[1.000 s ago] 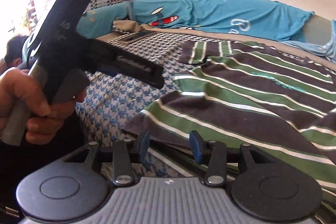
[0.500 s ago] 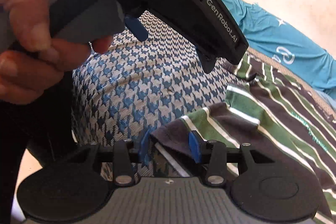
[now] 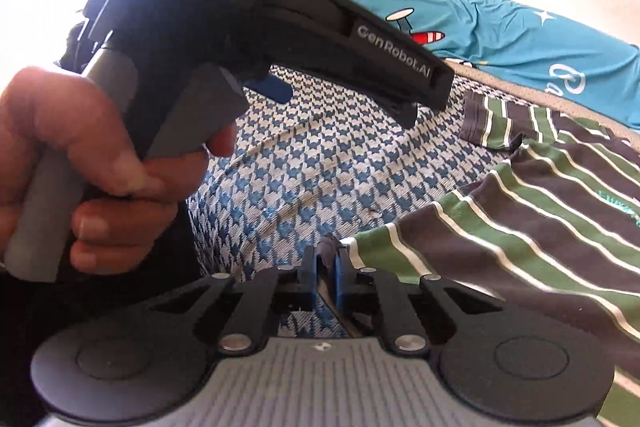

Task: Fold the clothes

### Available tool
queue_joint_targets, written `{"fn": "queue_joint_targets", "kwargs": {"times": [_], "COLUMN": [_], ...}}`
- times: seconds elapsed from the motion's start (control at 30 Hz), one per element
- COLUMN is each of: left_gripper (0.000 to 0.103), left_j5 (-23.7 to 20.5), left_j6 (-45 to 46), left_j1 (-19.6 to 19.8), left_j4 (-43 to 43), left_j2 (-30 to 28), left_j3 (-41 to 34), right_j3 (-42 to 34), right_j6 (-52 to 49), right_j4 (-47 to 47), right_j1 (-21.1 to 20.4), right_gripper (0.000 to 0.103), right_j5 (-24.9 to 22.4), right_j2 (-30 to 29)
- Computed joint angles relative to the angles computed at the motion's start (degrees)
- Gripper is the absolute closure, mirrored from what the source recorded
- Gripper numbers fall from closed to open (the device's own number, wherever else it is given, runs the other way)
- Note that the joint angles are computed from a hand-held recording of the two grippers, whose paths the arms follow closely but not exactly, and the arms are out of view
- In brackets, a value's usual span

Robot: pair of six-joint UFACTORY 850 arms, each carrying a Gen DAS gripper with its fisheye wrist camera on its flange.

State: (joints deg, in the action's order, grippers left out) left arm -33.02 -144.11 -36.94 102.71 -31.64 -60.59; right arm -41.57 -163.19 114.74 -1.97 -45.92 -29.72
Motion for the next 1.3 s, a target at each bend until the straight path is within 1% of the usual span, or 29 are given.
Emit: {"fn": "queue_joint_targets", "kwargs": {"times": [0.07,0.17,0.23,0.43,0.5,0.63,0.73,0.8,0.87,1.0,1.07,1.1,1.17,1.23,1.3], "left_gripper": [0.000,0.000,0.000,0.000,0.000,0.000,0.000,0.000,0.000,0.000,0.000,0.000,0.000,0.000,0.000], "left_j5": [0.0,0.6,0.5,1.2,1.5,2.6,5.0,5.8,7.1,8.0,8.6,8.9,9.5,10.3,11.0], "left_j6": [0.5,3.0,4.1,7.9,9.4,13.1,15.1,17.7,18.2,20.1,20.4,20.3,19.9,19.7,19.6], "left_j1": [0.1,0.0,-0.2,-1.0,-1.5,-2.3,-2.7,-3.2,-3.5,-4.3,-4.4,-4.4,-4.3,-4.2,-4.1], "left_j4": [-0.5,-2.5,-3.1,-4.2,-4.3,-5.4,-5.6,-7.0,-6.7,-7.1,-7.4,-7.3,-7.2,-7.0,-6.8], "left_j2": [0.0,-0.7,-1.1,-2.7,-3.3,-4.7,-5.8,-6.7,-7.4,-8.4,-8.7,-8.7,-8.9,-8.9,-9.1], "left_j3": [0.0,-0.7,-1.2,-3.3,-4.1,-5.8,-7.1,-8.2,-8.9,-9.8,-10.1,-10.2,-10.4,-10.6,-10.8], "right_j3": [-0.7,-1.6,-1.9,-1.2,0.1,4.3,5.1,5.5,6.0,6.8,7.0,7.1,7.3,7.2,6.8], "right_j6": [1.9,4.7,7.1,16.6,15.2,8.5,8.9,8.4,7.8,7.7,6.6,4.3,-1.2,-6.4,-9.3], "right_j4": [-1.3,-3.6,-7.1,-17.8,-17.6,-8.0,-2.7,2.4,7.8,18.0,24.6,29.5,39.7,49.2,54.4], "right_j1": [-0.2,-0.6,-1.7,-5.4,-6.1,-7.9,-10.8,-12.5,-14.1,-17.6,-19.2,-19.5,-19.5,-19.3,-19.8], "right_gripper": [0.092,0.087,0.086,0.086,0.086,0.086,0.085,0.085,0.085,0.084,0.080,0.078,0.071,0.067,0.063], "right_j5": [0.1,0.3,0.2,-1.6,-2.0,-0.7,-0.9,-0.2,0.5,2.0,2.8,3.1,3.9,4.9,6.2], "right_j2": [-0.8,-1.8,-1.7,-0.2,0.8,4.2,4.9,5.4,6.1,8.0,8.7,8.7,8.8,8.8,8.4]}}
